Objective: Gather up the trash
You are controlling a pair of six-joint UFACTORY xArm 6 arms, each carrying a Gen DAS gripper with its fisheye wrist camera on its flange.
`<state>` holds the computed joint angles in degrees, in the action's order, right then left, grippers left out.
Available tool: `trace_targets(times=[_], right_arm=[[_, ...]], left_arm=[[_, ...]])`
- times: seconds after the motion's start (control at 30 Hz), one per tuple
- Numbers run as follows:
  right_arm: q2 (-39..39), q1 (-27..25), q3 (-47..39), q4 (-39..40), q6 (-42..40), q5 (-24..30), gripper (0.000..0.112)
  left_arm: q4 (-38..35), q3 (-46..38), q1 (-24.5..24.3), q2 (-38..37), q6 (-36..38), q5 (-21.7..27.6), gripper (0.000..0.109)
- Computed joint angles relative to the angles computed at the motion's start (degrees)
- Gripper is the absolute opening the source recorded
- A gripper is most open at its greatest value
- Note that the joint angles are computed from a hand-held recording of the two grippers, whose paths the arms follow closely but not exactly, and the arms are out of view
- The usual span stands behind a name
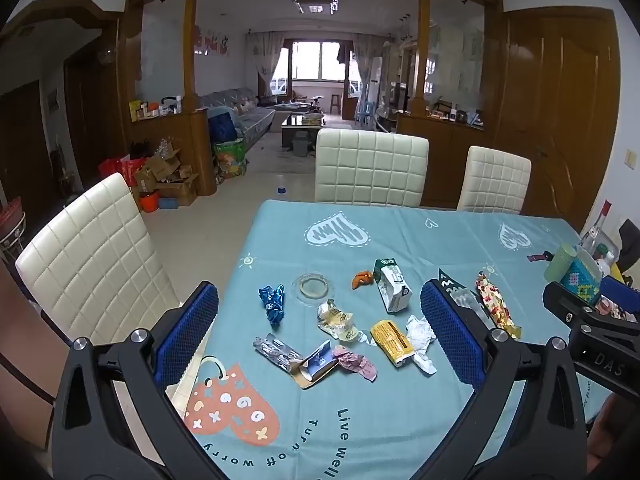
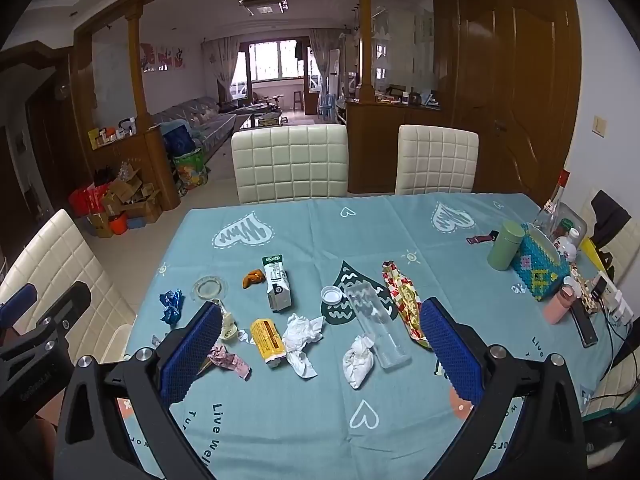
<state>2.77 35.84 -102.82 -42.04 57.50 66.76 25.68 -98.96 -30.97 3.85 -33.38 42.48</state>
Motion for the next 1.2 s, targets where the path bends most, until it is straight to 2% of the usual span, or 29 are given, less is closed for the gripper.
trace_targets(times=[1.2], right_arm=[[0.72, -0.75, 0.2, 0.64, -0.1, -1.02, 0.097]], left_arm=[[-1.4, -0.32, 0.48, 0.96, 1.77, 0.03, 0.1]])
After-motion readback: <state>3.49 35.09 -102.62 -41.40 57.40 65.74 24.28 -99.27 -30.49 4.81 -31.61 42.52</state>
